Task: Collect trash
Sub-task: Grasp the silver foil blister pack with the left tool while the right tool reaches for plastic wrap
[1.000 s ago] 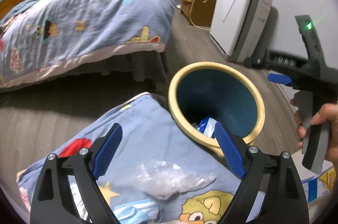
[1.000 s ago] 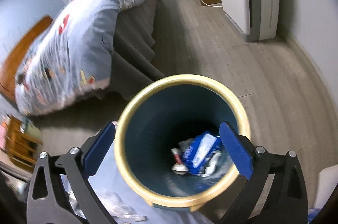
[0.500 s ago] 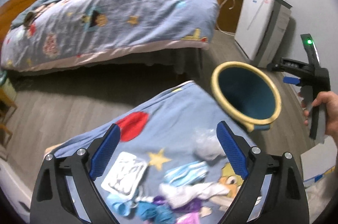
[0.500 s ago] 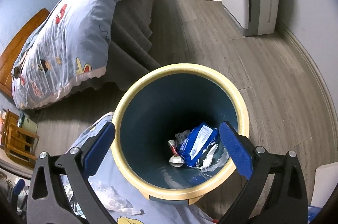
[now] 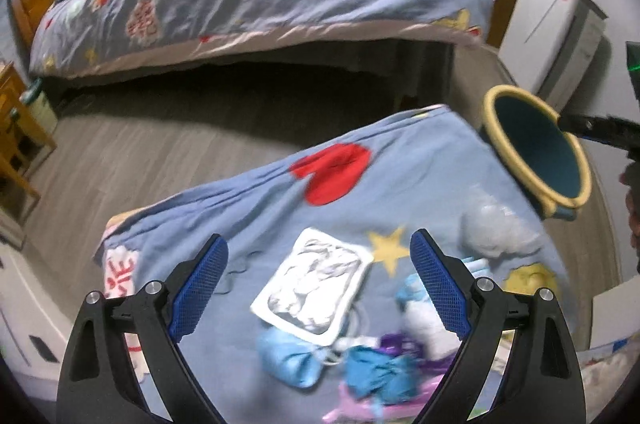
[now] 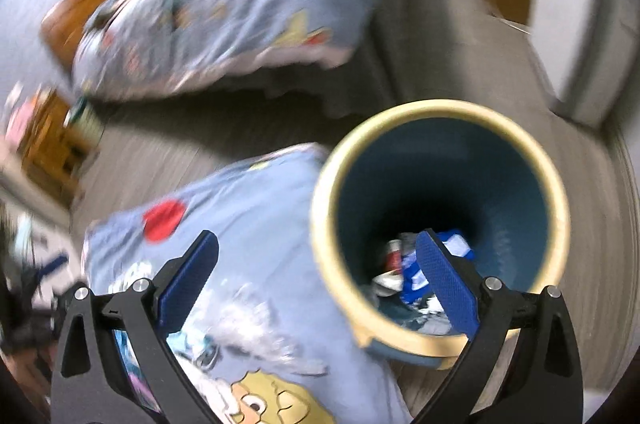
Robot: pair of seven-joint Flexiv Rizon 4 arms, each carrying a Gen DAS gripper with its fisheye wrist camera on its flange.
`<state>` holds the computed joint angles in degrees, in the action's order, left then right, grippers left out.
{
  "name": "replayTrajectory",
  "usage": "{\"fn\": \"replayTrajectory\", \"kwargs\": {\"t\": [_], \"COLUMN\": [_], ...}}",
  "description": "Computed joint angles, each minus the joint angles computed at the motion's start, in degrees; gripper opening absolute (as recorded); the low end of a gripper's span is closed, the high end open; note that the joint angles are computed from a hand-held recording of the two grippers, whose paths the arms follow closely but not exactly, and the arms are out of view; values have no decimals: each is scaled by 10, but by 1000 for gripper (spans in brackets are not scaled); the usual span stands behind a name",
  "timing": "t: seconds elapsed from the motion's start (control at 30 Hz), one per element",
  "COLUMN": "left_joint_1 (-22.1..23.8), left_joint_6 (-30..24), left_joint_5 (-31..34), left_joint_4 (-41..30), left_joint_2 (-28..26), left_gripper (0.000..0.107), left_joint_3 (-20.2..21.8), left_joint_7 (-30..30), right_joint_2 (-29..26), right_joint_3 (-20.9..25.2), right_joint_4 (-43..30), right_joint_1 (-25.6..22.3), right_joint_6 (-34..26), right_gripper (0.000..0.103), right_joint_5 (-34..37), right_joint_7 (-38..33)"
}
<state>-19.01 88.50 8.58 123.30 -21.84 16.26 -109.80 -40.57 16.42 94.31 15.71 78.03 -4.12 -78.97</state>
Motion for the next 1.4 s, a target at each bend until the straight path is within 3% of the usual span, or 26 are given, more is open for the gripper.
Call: {"fn": "replayTrajectory", "kwargs": {"t": [0.2, 0.3, 0.5, 0.73, 0.97, 1.2, 1.27, 1.33, 1.4], "left_joint_1": [45, 31, 77, 77, 61, 74, 77, 81, 80], "left_joint_6": [-7, -25, -41, -71, -90, -90, -90, -98, -99], "left_joint_5": [-23, -11, -37, -54, -55, -66, -72, -78, -81], "left_joint_4": [26, 19, 13, -10, -36, -41, -41, -43, -44], "left_joint_2": [-1, -9, -31, -63, -83, -95, -96, -97, -98], "left_gripper": [92, 92, 92, 92, 92, 91, 88, 80, 79], "left_joint_3": [-21, -8, -73, -83, -70, -87, -90, -95, -95], "left_joint_7": [18, 22, 83, 119, 119, 127, 130, 136, 137], "right_joint_2": [-16, -16, -23, -33, -40, -48, -49, -50, -52], "right_joint_3": [29, 21, 14, 6, 0, 10, 14, 13, 22], "right_joint_4": [-17, -16, -23, -33, -44, -59, -63, -66, -75], "right_joint_1": [11, 23, 36, 54, 64, 61, 58, 59, 51], "right_joint_6": [-44, -60, -100, -136, -155, -178, -190, -201, -212], "right_gripper": [97, 97, 97, 97, 97, 96, 91, 78, 70], "right_joint_5": [-9, -10, -10, -8, -7, 5, 12, 16, 32], "right_joint_7": [-58, -69, -98, -112, -126, -147, -156, -160, -169]}}
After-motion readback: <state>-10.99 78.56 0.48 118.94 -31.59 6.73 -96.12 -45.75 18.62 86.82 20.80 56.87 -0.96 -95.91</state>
